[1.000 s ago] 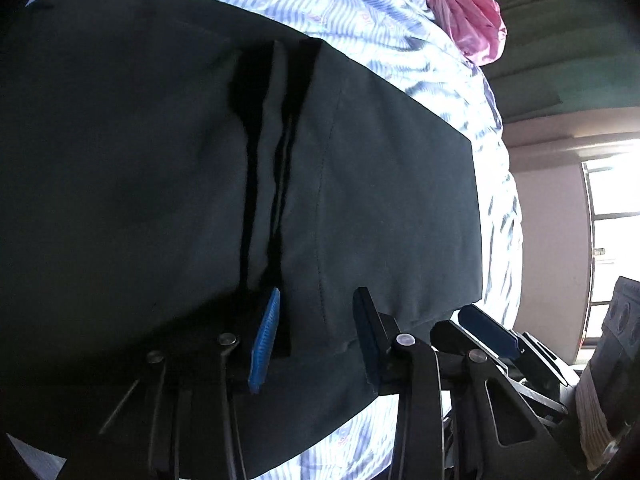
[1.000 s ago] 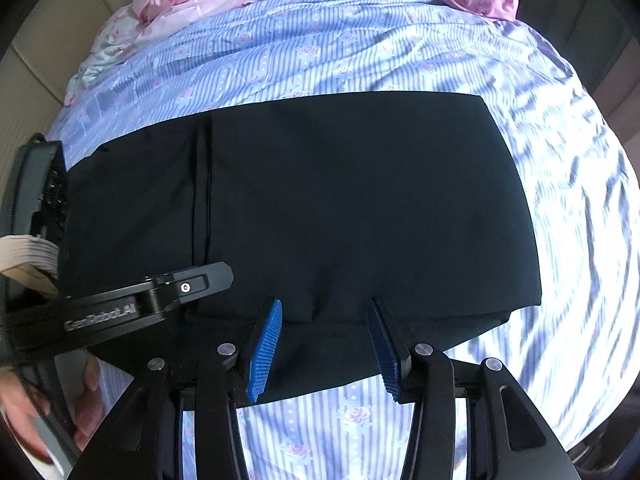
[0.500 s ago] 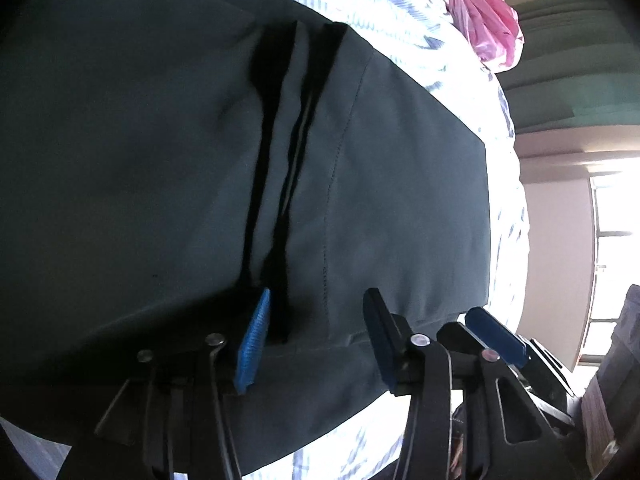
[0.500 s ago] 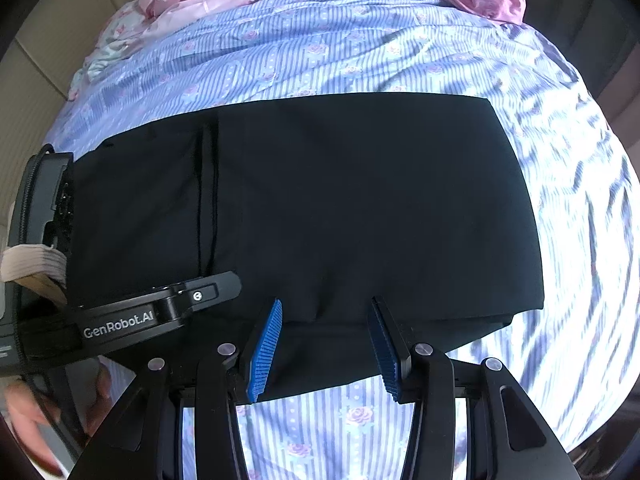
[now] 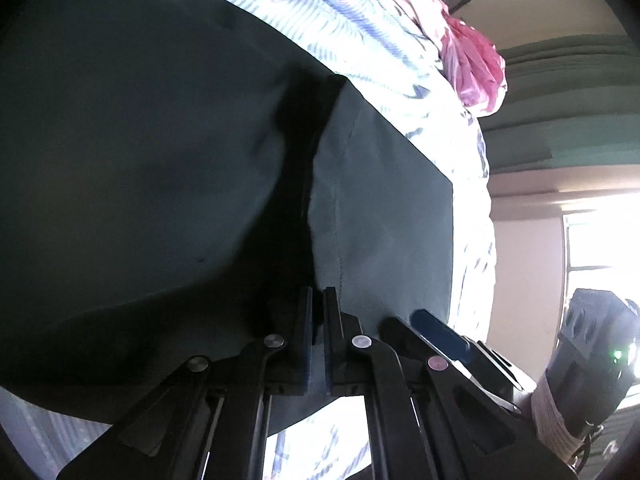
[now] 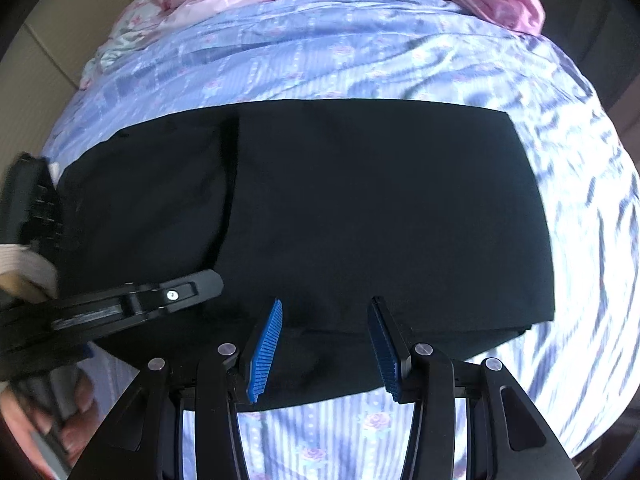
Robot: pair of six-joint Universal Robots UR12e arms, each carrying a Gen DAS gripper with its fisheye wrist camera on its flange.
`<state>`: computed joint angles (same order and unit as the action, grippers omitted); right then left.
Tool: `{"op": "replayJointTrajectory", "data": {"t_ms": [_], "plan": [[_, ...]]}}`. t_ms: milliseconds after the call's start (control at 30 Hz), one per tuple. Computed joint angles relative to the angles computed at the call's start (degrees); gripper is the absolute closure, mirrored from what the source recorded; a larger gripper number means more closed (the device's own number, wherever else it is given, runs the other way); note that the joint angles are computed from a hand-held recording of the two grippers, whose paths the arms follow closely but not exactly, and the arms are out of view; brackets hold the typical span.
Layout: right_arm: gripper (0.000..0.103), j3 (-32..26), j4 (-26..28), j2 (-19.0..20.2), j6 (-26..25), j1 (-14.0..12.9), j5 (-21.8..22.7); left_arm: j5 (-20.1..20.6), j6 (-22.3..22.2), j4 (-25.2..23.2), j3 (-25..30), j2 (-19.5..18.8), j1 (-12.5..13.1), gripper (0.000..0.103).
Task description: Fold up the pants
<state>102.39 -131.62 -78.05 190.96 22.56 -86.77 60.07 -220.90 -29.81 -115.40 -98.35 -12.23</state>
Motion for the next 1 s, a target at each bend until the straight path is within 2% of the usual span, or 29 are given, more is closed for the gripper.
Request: {"op": "replayJointTrajectory", "data": {"t_ms": [100, 233, 267, 333, 367, 400, 467, 533, 667, 733, 900, 967, 1000], "plan": [[0.057, -0.65, 0.36, 0.75, -0.58, 0.46, 0.16, 0.72, 1.95, -3.3, 0.79, -0.75, -0.26, 0.097], [0.057, -1.4, 1.36, 1.67, -1.23, 0.97, 0.16, 0.34, 2.51, -3.83, 0.01, 0.15, 0.63, 0.096], [0.057, -1.54, 1.63, 1.82, -1.5, 1.07, -0.01, 1.42, 3.39, -5.06, 0.48, 0.43, 0.47, 0.096], [0.057, -1.87, 2.36, 1.98, -1.64, 1.17, -0.23, 6.06, 6.11, -8.31, 2.1, 0.95, -0.66, 0.089], [0.057, -1.94, 2.49, 1.96, -1.46, 1.25, -0.33, 7.3, 8.51, -8.93, 2.36, 1.66, -0.7, 0.081], [0.057, -2.19, 2.85, 1.96, -1.22, 1.41, -0.61, 7.12, 9.91, -8.73, 1.87, 2.45, -0.32, 0.073], [0.057, -3.0, 3.09, 1.98, -0.91, 1.84, -0.56, 7.0, 13.0, -8.47, 0.86, 4.64, 0.73, 0.066], [0.057, -3.7, 3.21, 1.92, -0.62, 2.34, -0.39, 8.86, 15.37, -8.51, -0.64, 7.69, 1.94, 0.062], [0.057, -6.2, 2.36, 2.47, -1.36, 4.56, 1.02, 13.56, 17.67, -8.89, -4.69, 14.53, 5.79, 0.043], [0.057, -7.48, 1.8, 3.23, -1.97, 5.91, 1.87, 14.77, 18.37, -9.61, -6.49, 17.17, 8.44, 0.039], [0.057, -12.82, 1.94, 7.23, -5.14, 10.81, 3.04, 13.03, 21.09, -11.04, -10.57, 21.46, 17.01, 0.036], [0.057, -14.83, 2.54, 8.84, -6.03, 12.51, 2.76, 10.36, 23.62, -10.03, -12.11, 22.01, 20.97, 0.034], [0.057, -16.1, 2.79, 9.87, -6.45, 13.44, 2.7, 9.48, 23.58, -9.5, -12.33, 21.71, 21.49, 0.033]]}}
